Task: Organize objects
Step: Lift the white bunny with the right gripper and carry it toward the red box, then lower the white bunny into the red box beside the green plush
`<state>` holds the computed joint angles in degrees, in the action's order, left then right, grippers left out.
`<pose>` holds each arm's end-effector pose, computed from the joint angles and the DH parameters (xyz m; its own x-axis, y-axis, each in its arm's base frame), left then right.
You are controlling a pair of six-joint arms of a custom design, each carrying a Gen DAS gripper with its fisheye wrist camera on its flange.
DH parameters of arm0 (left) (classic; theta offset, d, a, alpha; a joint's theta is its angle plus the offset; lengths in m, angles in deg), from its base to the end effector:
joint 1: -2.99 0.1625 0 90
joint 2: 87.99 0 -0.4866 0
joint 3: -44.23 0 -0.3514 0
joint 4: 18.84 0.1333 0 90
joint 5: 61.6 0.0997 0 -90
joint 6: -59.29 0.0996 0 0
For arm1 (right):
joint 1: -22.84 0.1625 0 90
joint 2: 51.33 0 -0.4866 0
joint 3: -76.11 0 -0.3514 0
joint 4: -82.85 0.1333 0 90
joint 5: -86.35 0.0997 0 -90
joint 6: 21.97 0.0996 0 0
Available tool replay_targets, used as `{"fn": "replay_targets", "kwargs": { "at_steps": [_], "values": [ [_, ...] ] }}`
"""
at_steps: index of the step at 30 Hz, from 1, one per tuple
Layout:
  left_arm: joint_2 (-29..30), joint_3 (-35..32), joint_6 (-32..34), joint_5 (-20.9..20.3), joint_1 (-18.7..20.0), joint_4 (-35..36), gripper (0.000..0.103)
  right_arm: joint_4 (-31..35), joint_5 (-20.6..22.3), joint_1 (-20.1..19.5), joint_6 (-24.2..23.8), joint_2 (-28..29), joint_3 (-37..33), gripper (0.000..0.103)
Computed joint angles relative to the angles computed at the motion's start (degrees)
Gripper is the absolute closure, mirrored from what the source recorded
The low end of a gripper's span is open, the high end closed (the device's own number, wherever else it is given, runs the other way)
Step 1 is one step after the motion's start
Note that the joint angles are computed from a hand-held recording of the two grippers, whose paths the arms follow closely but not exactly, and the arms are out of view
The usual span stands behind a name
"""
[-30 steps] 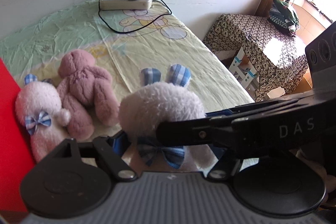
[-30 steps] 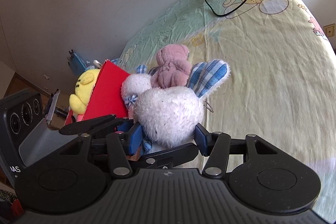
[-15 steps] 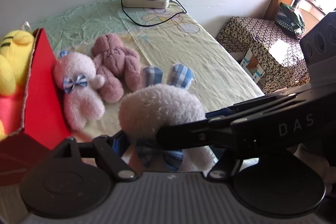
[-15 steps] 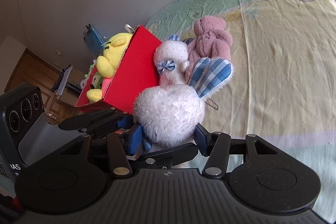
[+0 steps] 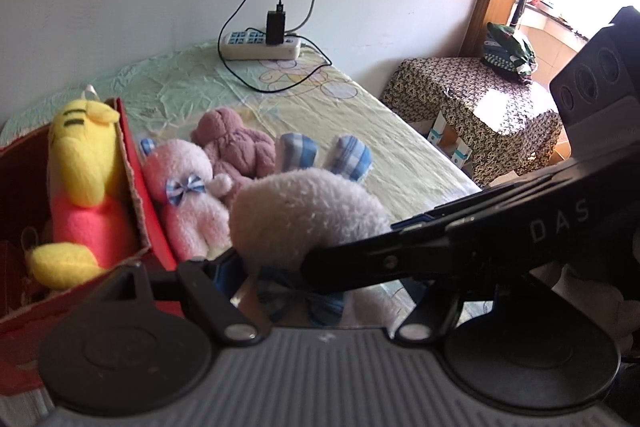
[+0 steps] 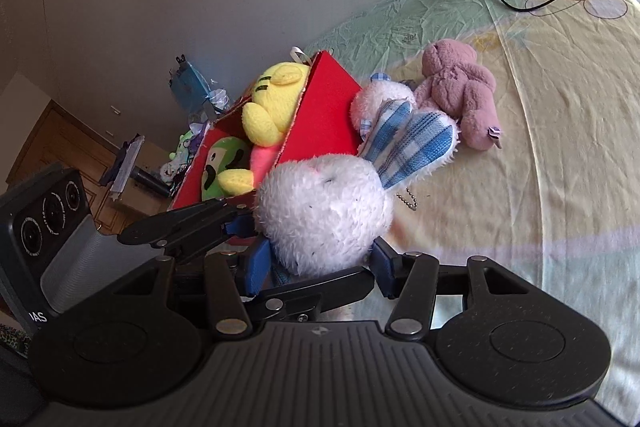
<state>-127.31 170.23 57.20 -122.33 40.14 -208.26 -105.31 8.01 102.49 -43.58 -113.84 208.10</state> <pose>-0.2991 -0.4550 0.0573 -0.6407 0.6083 -0.4685 0.7546 0.6116 -0.2378 0.0643 -0.5018 0.2273 -0.9700 -0.2430 0.0119 -0.2147 0.8320 -0.5115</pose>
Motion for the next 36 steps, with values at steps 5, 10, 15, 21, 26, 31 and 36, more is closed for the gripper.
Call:
{"fn": "replay_targets", "kwargs": {
  "at_steps": [5, 10, 15, 21, 26, 31, 36],
  "values": [
    [-4.4, 2.4, 5.2, -3.3, 1.2, -2.2, 0.029, -9.1, -1.5, 3.8, 4.3, 2.1, 2.5, 0.048],
    [-9.4, 3.9, 9.1, -8.1, 3.2, -4.4, 0.029, -16.2, -3.3, 8.2, 6.7, 4.1, 2.9, 0.048],
    [-13.4, 3.7, 12.0, -10.3, 4.9, -5.3, 0.029, -20.7, -4.3, 12.1, 8.1, 7.0, 0.8, 0.048],
    [-16.4, 2.8, 14.0, -10.0, 7.5, -6.7, 0.029, -20.2, -5.1, 16.0, 7.4, 10.7, -4.9, 0.048],
    [-16.8, 2.3, 14.7, -8.3, 9.8, -8.6, 0.029, -15.6, -5.7, 17.7, 6.6, 13.6, -10.5, 0.048],
    [-16.1, 1.2, 13.0, -5.9, 12.3, -8.5, 0.030, -9.8, -9.2, 19.7, 4.4, 16.9, -16.2, 0.048],
    [-15.5, -1.0, 10.9, -4.8, 15.2, -4.7, 0.030, -1.9, -13.9, 21.3, 3.0, 19.6, -22.0, 0.049]
  ]
}}
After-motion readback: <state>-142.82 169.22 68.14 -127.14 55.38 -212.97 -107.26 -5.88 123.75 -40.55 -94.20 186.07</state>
